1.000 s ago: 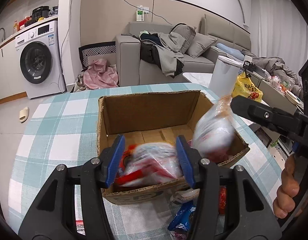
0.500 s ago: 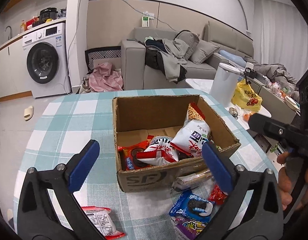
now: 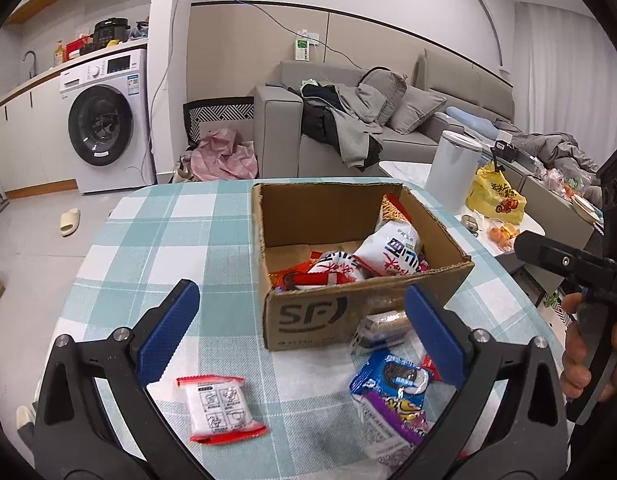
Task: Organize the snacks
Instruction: 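Move both grippers back from the box toward the snacks on the table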
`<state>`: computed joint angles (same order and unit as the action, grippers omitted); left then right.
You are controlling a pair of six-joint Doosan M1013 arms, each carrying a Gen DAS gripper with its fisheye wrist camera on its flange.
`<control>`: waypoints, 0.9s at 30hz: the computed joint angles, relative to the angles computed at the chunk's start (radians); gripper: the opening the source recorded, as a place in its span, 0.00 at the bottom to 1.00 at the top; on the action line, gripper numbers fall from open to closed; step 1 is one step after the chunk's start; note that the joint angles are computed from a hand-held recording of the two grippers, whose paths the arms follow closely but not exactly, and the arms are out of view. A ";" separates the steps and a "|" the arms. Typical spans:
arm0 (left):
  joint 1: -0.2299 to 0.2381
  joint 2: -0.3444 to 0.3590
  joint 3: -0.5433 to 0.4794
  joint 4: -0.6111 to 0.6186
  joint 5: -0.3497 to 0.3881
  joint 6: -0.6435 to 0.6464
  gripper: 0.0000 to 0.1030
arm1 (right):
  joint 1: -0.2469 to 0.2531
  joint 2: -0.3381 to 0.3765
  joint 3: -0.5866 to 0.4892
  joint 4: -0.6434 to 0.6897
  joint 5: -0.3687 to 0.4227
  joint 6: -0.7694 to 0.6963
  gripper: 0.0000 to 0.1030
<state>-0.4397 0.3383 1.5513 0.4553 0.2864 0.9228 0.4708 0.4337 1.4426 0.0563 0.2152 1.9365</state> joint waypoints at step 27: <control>0.022 -0.019 0.095 0.141 0.002 -0.146 0.99 | 0.032 0.008 0.034 -0.342 0.091 0.181 1.00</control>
